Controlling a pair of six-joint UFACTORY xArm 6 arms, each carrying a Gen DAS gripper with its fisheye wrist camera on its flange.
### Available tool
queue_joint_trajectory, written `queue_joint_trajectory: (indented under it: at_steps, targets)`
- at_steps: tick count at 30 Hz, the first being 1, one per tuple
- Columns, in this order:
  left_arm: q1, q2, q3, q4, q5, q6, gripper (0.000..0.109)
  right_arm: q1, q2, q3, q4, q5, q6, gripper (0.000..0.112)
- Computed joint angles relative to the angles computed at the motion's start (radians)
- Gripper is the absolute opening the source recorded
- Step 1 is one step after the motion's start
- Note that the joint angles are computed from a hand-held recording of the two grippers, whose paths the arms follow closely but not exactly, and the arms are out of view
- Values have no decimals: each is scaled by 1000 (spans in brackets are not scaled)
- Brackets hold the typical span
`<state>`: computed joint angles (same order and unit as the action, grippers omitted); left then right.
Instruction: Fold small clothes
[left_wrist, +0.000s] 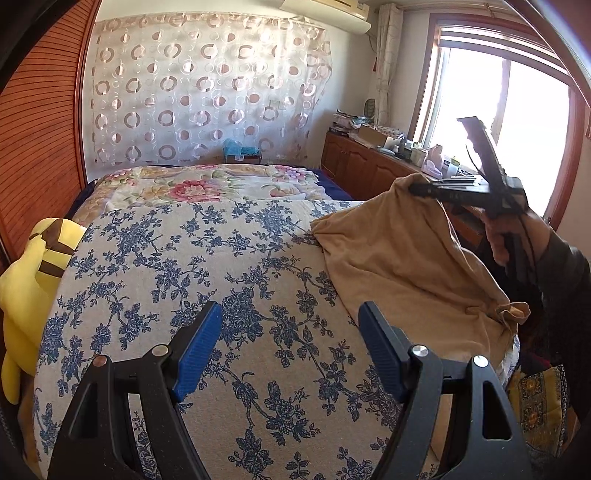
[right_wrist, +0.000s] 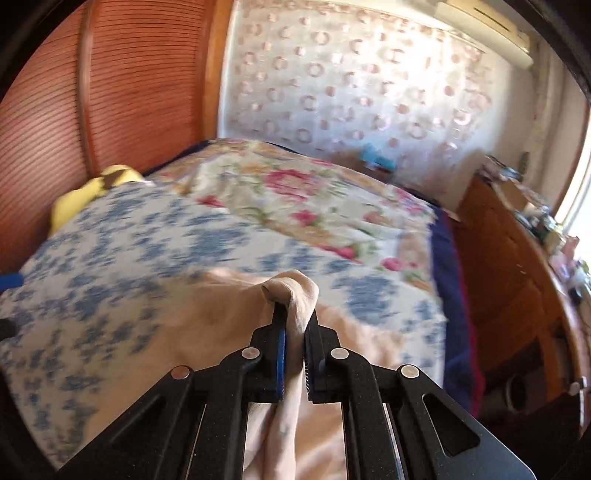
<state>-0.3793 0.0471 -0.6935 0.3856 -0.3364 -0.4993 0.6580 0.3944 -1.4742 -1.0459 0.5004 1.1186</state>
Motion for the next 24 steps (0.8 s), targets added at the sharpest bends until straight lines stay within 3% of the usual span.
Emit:
queue_joint_trajectory:
  at_steps: [8, 10, 12, 17, 24]
  targets:
    - [0, 15, -13, 25, 11, -23, 77, -40, 128, -153, 162, 114, -80, 8]
    - [-7, 21, -19, 22, 17, -17, 77, -38, 182, -237, 235, 151, -122, 20]
    - [-10, 27, -24, 35, 20, -26, 77, -41, 179, -245, 217, 155, -101, 30]
    - [-25, 35, -35, 54, 24, -38, 77, -24, -4, -16, 128, 62, 19, 36]
    - [-41, 67, -79, 173, 52, -130, 77, 76, -318, 408, -132, -32, 335, 36]
